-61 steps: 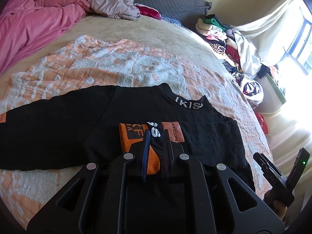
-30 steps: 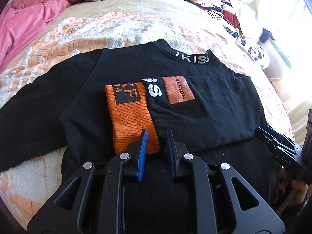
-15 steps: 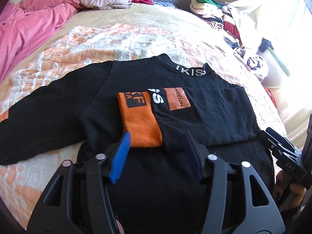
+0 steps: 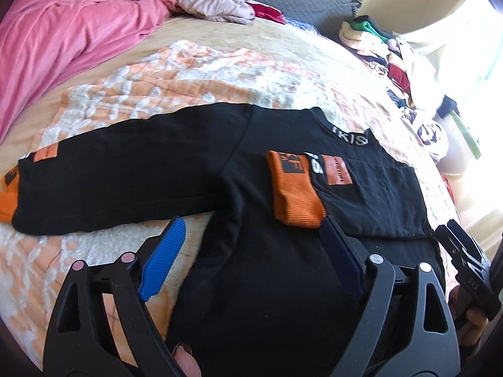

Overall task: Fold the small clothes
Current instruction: 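Move the left gripper toward the other sleeve's orange cuff, then grasp the orange cuff of the other sleeve with the left gripper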

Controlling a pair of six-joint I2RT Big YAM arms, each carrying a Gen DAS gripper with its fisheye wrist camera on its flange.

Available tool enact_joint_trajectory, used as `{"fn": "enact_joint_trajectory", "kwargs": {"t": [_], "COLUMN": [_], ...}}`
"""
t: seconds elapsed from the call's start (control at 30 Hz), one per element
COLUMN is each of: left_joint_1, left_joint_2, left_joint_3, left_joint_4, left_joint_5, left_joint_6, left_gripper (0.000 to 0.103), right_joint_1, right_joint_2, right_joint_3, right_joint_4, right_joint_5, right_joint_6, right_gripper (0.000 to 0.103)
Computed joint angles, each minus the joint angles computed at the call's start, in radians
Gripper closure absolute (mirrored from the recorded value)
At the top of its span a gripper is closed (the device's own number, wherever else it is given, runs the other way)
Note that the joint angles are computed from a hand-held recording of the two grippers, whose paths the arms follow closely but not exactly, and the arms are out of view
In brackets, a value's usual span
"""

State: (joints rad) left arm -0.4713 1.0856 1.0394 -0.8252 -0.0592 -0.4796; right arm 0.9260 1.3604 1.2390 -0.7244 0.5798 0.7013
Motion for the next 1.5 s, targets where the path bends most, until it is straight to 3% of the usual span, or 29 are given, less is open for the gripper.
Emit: {"fn": "enact_joint_trajectory", "kwargs": {"t": [0.4, 0.83, 1.13, 1.37, 1.5], "left_joint_1": [0.070, 0.219, 0.367, 0.460, 0.528], "left_joint_2": [-0.097, -0.189, -0.229, -0.252, -0.247], "left_joint_3": [-0.067, -0.120, -0.160, -0.185, -0.195], "left_joint_4": [-0.015, -0.034, -0.035, -0.034, -0.033], "left_joint_5": [-0.027, 0.040, 0.107, 0.105, 0.149], "left_joint_6": [-0.004, -0.014, -0.019, 0.002, 0.003], "left_gripper": [0.020, 0.020, 0.020, 0.020, 0.020], "right_joint_1": [0.056, 0.113, 0.147, 0.166, 0.175], "right_joint_2": [0.051, 0.180, 0.298, 0.379, 0.412], "right_joint_3": [0.078, 0.251, 0.409, 0.515, 0.563], "right_joint_4": [0.008, -0.039, -0.115, -0.170, -0.189], "right_joint_5": [-0.011, -0.042, -0.065, -0.095, -0.100], "right_joint_6": [-0.033, -0.095, -0.111, -0.118, -0.129], "right_gripper": [0.006, 0.006, 0.006, 0.006, 0.006]}}
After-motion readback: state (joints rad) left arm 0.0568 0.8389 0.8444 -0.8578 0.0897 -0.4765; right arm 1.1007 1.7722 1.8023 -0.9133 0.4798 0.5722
